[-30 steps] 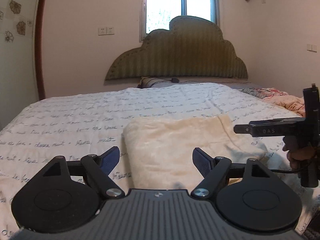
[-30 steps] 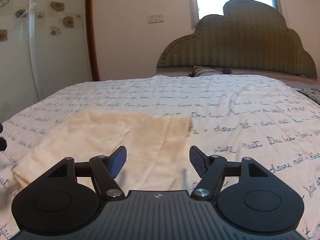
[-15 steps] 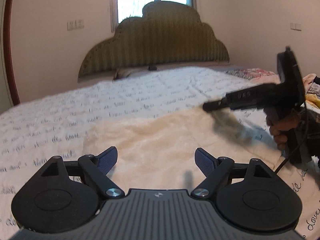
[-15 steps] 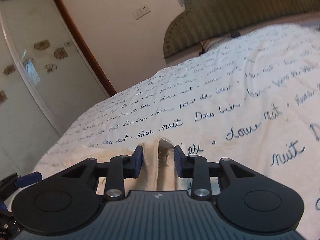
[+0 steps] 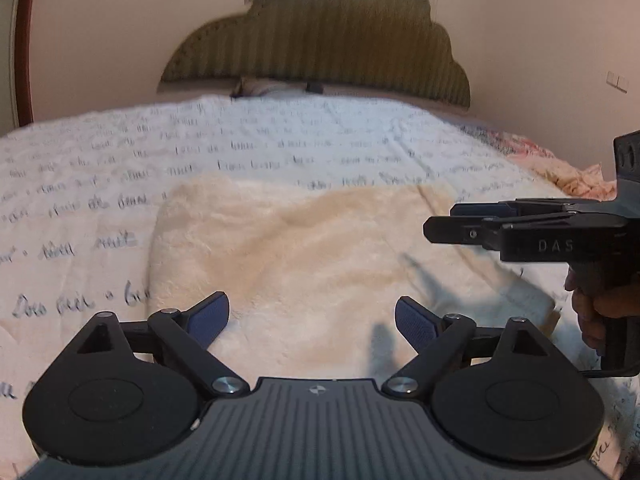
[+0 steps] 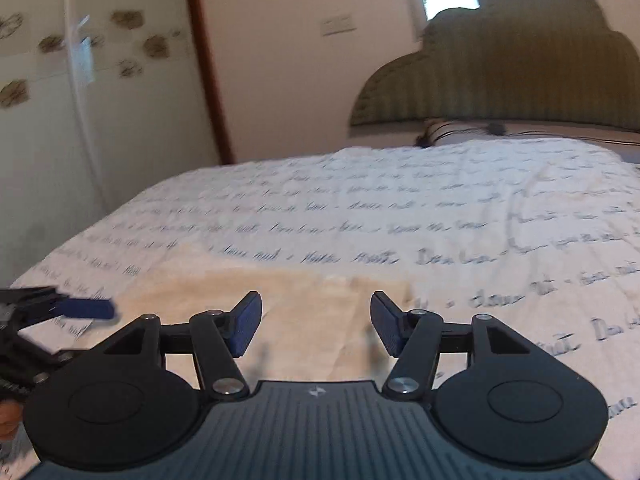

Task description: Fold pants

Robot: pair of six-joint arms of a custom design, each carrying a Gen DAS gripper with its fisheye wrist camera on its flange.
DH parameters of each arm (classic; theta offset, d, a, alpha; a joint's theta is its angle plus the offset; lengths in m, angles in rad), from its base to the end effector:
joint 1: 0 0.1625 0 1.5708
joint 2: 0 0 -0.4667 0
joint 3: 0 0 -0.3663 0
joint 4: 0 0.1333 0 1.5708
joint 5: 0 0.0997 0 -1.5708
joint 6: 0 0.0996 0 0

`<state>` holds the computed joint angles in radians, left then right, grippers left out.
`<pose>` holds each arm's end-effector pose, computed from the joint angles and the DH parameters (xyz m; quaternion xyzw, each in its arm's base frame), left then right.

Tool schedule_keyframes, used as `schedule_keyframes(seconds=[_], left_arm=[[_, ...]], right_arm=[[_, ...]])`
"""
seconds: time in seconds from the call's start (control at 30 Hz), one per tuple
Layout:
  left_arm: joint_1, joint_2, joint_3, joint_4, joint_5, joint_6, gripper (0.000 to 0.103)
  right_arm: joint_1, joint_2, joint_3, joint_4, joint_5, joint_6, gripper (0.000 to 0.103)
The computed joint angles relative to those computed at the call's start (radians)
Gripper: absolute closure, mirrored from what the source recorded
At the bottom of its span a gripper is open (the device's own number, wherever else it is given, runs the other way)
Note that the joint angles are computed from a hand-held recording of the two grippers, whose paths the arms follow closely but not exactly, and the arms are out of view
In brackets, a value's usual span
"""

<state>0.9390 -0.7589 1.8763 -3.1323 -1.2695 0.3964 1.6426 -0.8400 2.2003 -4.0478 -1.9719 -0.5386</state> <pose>-0.2406 -0.6046 0.1113 0.4455 0.8560 -0.2334 0.1198 0.1311 -0.5061 0.2012 0.1491 -0.8244 0.4660 0.2845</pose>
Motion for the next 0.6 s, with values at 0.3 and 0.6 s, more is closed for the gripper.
schedule_keyframes(seconds=[0.3,0.6], left_arm=[[-0.01,-0.026,0.089,-0.138,0.011,0.072,0.01],[-0.007,-0.06,0.14,-0.306,0.011,0.072,0.011]], right_arm=[[0.051,0.055,0.042,-0.099,-0.1,-0.043,0.043],[0.031,0.031,0.087,-0.161,-0.094,0.035,0.037]])
